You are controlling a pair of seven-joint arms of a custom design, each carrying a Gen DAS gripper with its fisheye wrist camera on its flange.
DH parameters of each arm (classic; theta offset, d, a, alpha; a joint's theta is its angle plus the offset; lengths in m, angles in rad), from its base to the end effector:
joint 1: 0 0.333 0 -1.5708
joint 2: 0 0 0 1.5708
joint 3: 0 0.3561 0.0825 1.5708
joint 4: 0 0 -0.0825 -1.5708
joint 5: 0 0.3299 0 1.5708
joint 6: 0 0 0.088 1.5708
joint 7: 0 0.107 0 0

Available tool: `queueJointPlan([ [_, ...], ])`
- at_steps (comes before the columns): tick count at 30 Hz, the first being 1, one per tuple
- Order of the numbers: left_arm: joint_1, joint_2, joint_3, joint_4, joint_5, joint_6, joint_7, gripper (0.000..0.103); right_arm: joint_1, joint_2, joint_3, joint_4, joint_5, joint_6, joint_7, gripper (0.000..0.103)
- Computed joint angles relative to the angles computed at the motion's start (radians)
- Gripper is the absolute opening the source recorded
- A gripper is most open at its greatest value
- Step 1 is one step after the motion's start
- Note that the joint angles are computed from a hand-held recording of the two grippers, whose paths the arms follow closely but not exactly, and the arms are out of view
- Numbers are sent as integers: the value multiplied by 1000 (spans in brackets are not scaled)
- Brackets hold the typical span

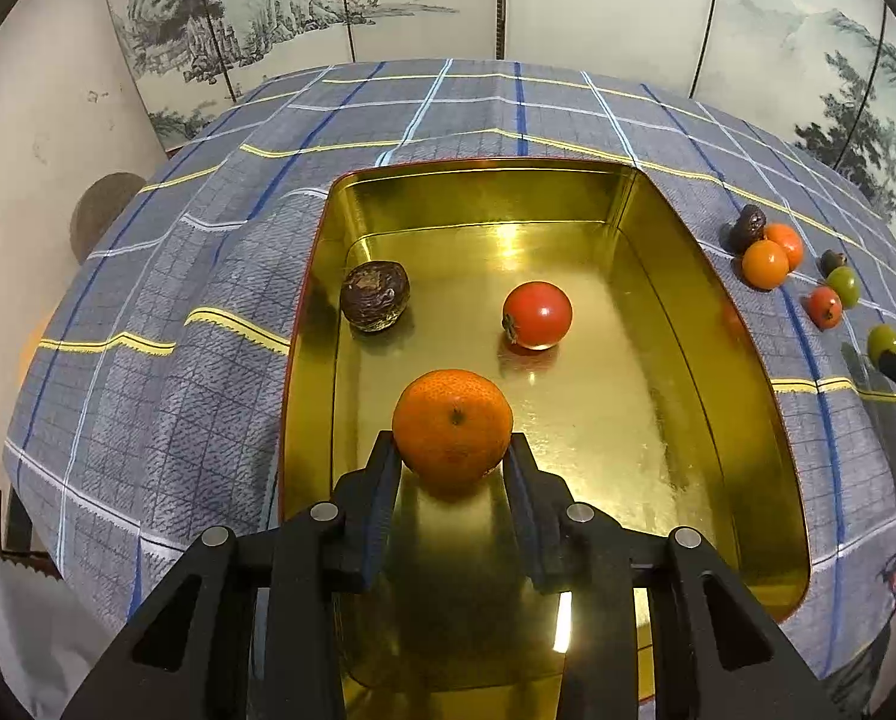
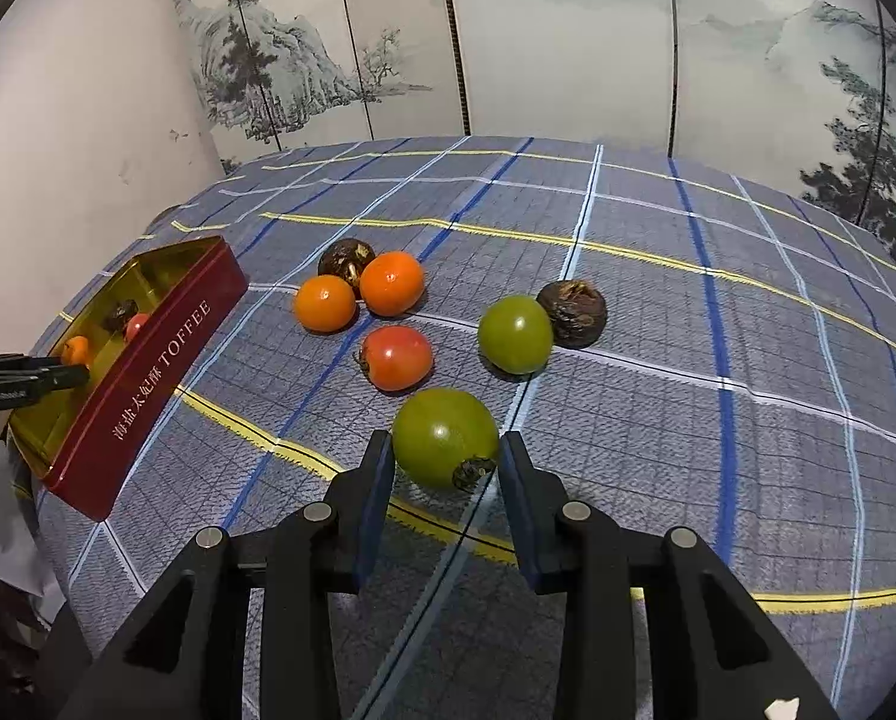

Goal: Organize fruits
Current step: 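Carry the tangerine into the tray with the left gripper while the right gripper grasps a green tomato, then carry the green tomato into the gold tray and open the right gripper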

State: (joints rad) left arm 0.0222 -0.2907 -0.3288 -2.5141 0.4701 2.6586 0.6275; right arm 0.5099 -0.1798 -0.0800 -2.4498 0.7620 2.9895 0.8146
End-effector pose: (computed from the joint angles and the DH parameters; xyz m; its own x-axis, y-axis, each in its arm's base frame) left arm 0.3889 -0.1466 0.4927 0.2576 -0.9661 -0.0183 -0.8240 -0.2097 -0.5263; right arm 0.4278 0.1402 0.5105 0.4807 -0.8723 -0.0900 -0.6622 -0.2938 -0.6893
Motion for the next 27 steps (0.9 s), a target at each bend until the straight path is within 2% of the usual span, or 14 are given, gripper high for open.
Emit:
queueJointPlan([
  [7, 2, -2, -6, 5, 24, -19, -20, 37, 9, -37, 3, -8, -41, -5, 36, 33],
  [16, 0, -20, -3, 1, 22, -28, -22, 39, 78, -72, 0, 9, -114, -10, 82, 33],
  [18, 9, -32, -11, -3, 39, -25, -36, 42, 100, -73, -2, 21, -124, -16, 87, 33],
  [20, 19, -48, -18, -9, 56, -16, -49, 54, 123, -68, -1, 40, -125, -28, 86, 33],
  [22, 32, -68, -26, -19, 73, -4, -63, 62, 142, -57, 5, 65, -121, -45, 80, 33],
  [27, 35, -121, -27, -40, 40, 7, -36, 70, 161, -18, 48, 128, -85, -98, 51, 33],
])
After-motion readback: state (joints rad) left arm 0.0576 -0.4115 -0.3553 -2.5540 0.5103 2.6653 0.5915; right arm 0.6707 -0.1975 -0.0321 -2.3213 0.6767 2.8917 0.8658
